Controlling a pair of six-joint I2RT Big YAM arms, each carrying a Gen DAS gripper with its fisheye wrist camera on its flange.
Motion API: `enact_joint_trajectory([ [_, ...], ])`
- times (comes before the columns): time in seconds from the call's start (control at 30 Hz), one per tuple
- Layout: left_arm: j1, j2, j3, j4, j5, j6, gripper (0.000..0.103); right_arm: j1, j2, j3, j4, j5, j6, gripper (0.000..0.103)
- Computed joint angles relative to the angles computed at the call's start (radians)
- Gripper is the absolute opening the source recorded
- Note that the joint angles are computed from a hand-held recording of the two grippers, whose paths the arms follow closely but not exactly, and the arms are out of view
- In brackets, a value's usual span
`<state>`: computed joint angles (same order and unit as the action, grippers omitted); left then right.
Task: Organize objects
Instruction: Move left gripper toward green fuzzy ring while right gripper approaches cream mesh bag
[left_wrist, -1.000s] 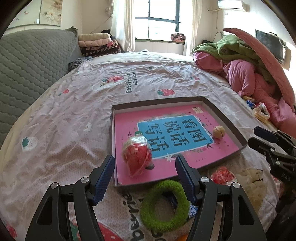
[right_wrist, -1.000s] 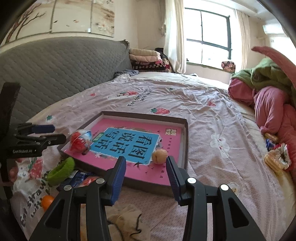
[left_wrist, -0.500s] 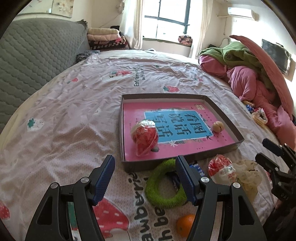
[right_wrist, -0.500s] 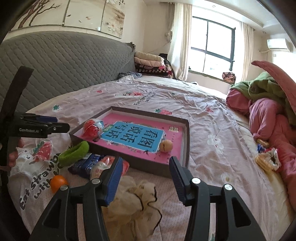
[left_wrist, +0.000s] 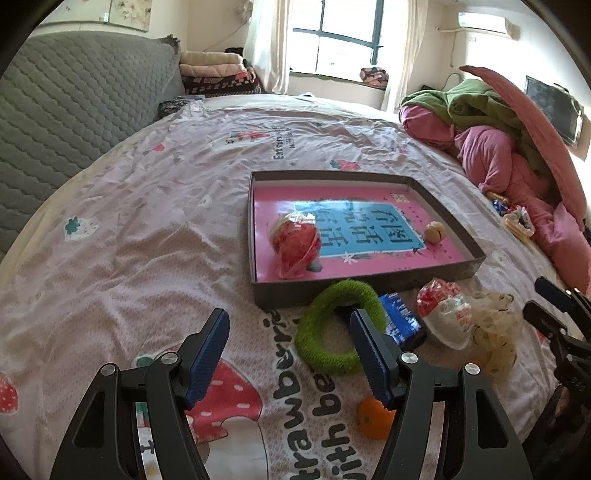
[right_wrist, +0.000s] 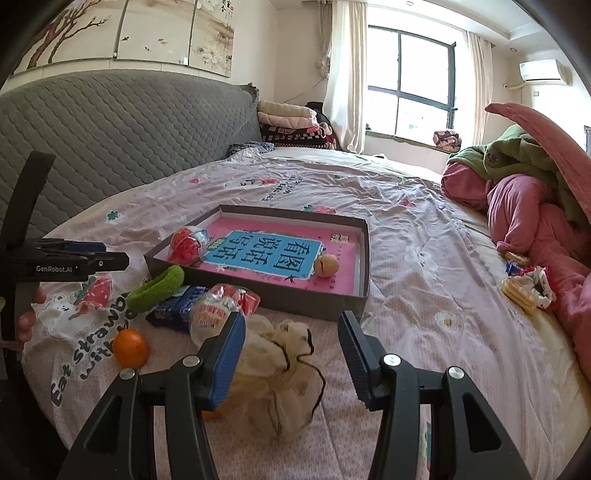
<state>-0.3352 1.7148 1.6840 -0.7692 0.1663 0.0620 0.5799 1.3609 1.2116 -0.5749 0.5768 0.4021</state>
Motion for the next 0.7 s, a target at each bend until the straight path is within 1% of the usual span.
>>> enact_joint_trajectory([
  [0.23, -0.003, 0.014, -0.005, -0.027, -0.017, 0.016, 0.07, 0.01, -0.004, -0.004, -0.014, 0.007, 0.005, 0.052],
  [0.43, -0.007, 0.025, 0.003, -0.05, -0.015, 0.022, 0.07, 0.008, -0.004, -0.006, -0.021, -0.003, 0.013, 0.052],
  [0.7, -0.012, 0.014, -0.007, -0.053, 0.006, 0.031, 0.07, 0.0, 0.0, -0.007, -0.03, -0.023, 0.03, 0.052],
])
